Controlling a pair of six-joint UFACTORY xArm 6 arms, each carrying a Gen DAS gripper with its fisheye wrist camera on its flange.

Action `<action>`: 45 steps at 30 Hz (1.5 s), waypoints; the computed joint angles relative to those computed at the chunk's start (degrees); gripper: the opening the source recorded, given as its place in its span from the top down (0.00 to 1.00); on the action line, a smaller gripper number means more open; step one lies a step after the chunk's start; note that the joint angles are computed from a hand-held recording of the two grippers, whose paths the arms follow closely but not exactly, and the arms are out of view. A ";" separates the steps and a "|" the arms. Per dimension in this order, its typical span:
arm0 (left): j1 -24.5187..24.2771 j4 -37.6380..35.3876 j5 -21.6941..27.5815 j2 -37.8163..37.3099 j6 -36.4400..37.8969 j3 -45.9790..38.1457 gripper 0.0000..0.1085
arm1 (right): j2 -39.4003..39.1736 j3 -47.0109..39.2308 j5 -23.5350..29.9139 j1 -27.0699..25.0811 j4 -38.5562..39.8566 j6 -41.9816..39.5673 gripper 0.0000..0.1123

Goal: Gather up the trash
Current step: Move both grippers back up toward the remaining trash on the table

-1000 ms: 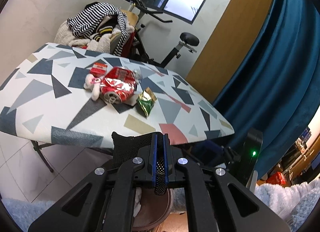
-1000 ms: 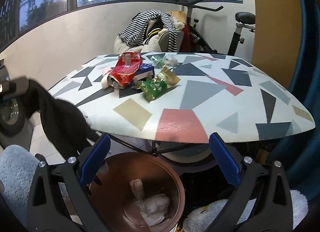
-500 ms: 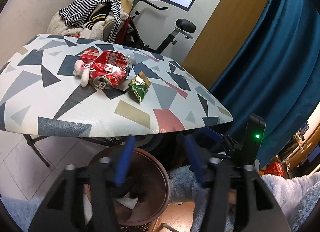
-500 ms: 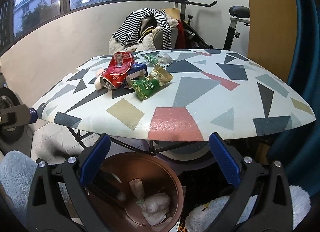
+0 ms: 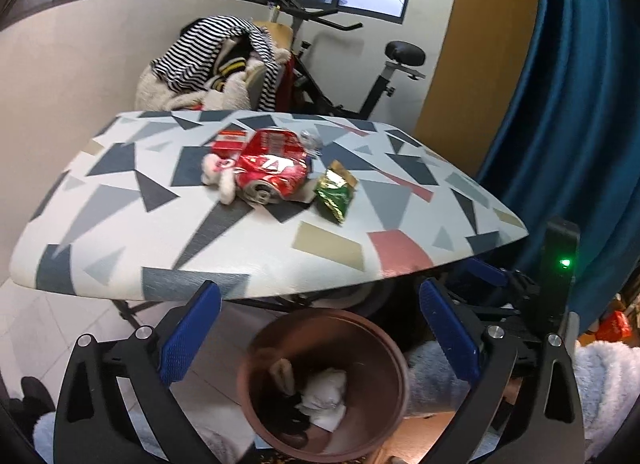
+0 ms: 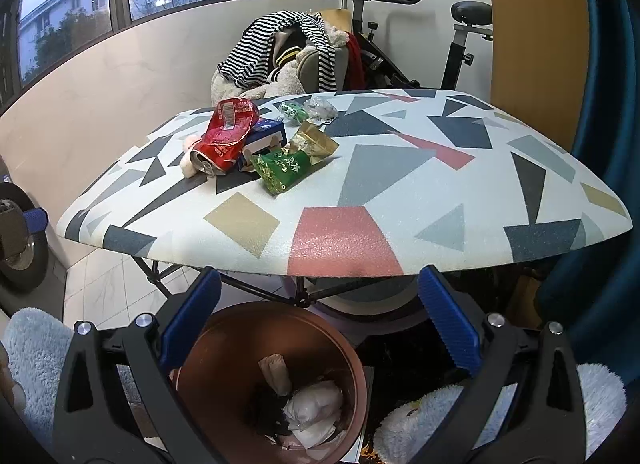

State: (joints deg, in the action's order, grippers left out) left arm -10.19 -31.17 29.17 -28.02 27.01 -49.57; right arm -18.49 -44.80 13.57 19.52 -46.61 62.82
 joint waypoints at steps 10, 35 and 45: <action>0.11 9.20 -6.69 -0.01 -5.92 2.75 0.10 | 0.29 -0.10 0.51 0.20 1.09 -0.75 0.13; 3.71 12.31 -14.77 6.62 -10.25 0.89 0.10 | 12.28 -12.23 -2.31 -2.19 16.02 -18.24 0.14; 4.50 9.73 -15.46 10.52 -11.77 -1.59 0.10 | 28.80 -32.25 5.52 -3.02 36.92 -31.37 0.32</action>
State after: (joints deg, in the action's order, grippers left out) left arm -5.69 -21.44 13.71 -17.50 15.24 -51.17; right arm 10.31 -77.06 19.09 16.49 -9.69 31.45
